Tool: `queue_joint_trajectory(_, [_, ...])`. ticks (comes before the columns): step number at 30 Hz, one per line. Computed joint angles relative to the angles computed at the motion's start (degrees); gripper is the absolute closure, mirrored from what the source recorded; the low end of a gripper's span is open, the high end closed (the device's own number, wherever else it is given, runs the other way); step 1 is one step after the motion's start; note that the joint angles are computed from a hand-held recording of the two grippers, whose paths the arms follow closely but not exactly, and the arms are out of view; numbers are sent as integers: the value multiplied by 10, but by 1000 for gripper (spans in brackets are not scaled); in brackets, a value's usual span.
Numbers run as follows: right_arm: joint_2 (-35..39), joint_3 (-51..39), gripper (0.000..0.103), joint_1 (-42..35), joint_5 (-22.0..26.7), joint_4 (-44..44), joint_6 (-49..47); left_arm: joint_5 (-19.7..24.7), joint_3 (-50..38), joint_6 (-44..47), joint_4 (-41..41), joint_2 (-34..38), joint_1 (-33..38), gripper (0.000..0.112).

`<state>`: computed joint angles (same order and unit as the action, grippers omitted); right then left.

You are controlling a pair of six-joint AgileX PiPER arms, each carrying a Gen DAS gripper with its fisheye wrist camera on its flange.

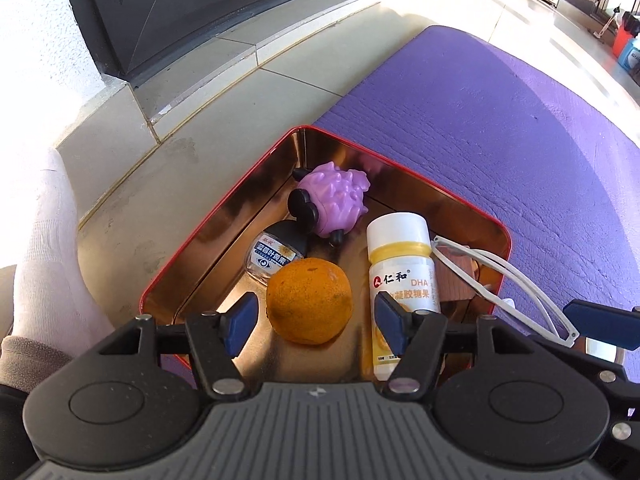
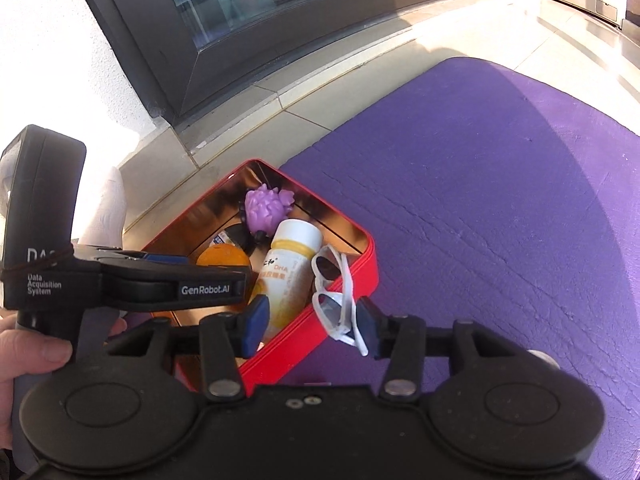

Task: Organize rigid objects
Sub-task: 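Lift both open tools up away from the red tin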

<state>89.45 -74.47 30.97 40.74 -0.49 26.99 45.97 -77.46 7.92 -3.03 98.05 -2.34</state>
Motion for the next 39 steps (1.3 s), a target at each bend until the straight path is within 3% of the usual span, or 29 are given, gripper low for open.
queue_joint_trajectory(6, [-56,20,51,0,24,-10,14,19,20,1,-10,-59,-12,43])
queue_joint_trajectory(18, [-179,64,42,10,84,-42,52,99,36,-5,-37,-179,-40,41])
queue_joint_trajectory(28, [-280,97,37,60,151,-108,99,153,47,-25,-41,-267,-75,35])
queue_joint_trajectory(36, [-342,130,22,115,194,-175,163,173,71,-51,-28,-318,-124,34])
queue_joint_trajectory(39, [-364,143,15,120,205,-184,181,174,84,-65,-24,-333,-142,29])
